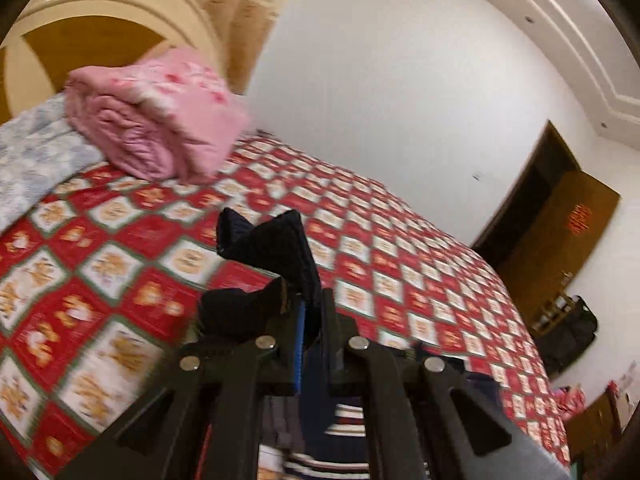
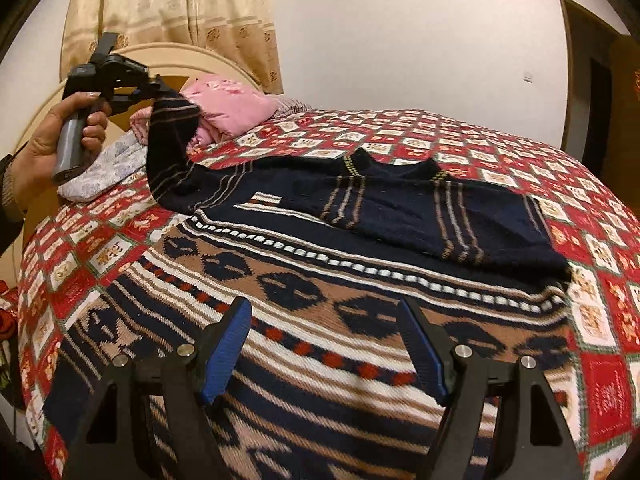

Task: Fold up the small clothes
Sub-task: 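Fold the held sleeve across the sweater body with the left gripper, release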

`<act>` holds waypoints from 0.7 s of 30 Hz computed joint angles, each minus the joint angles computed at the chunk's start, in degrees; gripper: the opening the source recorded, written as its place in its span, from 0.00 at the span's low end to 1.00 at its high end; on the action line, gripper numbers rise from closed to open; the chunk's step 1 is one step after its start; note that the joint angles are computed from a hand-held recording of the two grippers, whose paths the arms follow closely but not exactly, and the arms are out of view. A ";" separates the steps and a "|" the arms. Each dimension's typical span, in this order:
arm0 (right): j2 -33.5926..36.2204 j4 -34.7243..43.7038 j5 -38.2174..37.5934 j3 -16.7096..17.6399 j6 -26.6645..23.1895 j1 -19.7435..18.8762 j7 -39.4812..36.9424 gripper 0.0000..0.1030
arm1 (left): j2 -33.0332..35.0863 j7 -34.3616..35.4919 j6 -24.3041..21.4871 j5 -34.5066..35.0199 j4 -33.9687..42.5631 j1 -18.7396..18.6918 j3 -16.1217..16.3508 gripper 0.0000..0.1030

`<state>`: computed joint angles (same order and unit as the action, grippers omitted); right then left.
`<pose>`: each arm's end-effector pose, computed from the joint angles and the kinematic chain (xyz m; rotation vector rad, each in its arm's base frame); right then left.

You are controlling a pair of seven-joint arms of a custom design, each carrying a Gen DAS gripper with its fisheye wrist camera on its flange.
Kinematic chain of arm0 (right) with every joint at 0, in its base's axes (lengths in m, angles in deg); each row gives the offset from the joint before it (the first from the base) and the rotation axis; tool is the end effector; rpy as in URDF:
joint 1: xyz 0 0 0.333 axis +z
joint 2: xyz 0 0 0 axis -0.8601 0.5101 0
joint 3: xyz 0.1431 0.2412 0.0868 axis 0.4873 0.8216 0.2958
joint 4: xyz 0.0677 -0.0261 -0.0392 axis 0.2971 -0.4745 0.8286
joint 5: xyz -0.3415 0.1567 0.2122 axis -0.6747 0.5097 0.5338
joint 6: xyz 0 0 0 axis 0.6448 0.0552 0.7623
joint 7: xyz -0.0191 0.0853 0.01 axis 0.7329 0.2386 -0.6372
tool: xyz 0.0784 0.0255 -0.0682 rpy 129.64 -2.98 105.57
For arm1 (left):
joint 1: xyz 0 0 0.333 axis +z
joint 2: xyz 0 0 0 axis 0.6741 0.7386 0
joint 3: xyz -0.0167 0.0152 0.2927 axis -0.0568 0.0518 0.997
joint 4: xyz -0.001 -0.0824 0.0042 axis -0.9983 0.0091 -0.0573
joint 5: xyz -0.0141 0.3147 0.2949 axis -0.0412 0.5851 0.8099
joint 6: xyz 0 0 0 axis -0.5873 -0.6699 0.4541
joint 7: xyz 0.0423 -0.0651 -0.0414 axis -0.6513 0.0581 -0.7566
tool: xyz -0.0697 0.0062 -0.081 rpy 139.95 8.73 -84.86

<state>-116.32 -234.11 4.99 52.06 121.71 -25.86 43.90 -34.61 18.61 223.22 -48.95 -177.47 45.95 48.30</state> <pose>0.3881 0.1409 0.4799 -1.9780 0.9468 -0.4371 0.4451 0.0205 0.6033 -2.0658 1.0467 -1.1572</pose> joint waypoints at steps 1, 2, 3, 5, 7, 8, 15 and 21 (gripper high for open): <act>-1.25 -0.59 -0.06 -0.54 -0.40 -0.47 -0.26 0.73 | 0.82 -0.01 0.28 -0.42 0.61 -0.99 -0.21 0.06; -1.83 -0.83 -0.07 -0.84 -0.60 -0.75 -0.33 0.73 | 2.18 -0.07 0.59 -0.95 1.56 -2.26 -0.54 0.06; -2.66 -1.22 -0.08 -1.22 -1.02 -1.25 -0.32 0.73 | 2.73 -0.39 0.62 -1.02 1.91 -2.59 -1.15 0.06; -4.19 -2.00 0.14 -2.38 -2.10 -1.97 -0.69 0.73 | 4.90 -1.00 1.01 -1.51 3.38 -4.02 -2.04 0.06; -5.24 -2.78 0.54 -3.39 -2.65 -2.65 -1.37 0.73 | 7.54 -1.89 1.05 -1.67 5.41 -4.96 -3.25 0.06; -5.79 -3.32 0.79 -3.82 -2.78 -3.00 -1.75 0.73 | 9.11 -2.38 1.12 -1.71 6.60 -5.47 -3.88 0.06; -6.90 -3.67 3.18 -5.72 -5.49 -4.04 -3.97 0.73 | 18.58 -6.49 1.10 0.21 14.19 -7.25 -8.19 0.06; -6.33 -2.92 6.10 -6.20 -6.09 -4.54 -5.66 0.73 | 27.19 -13.31 -0.49 7.21 20.77 -7.20 -12.72 0.06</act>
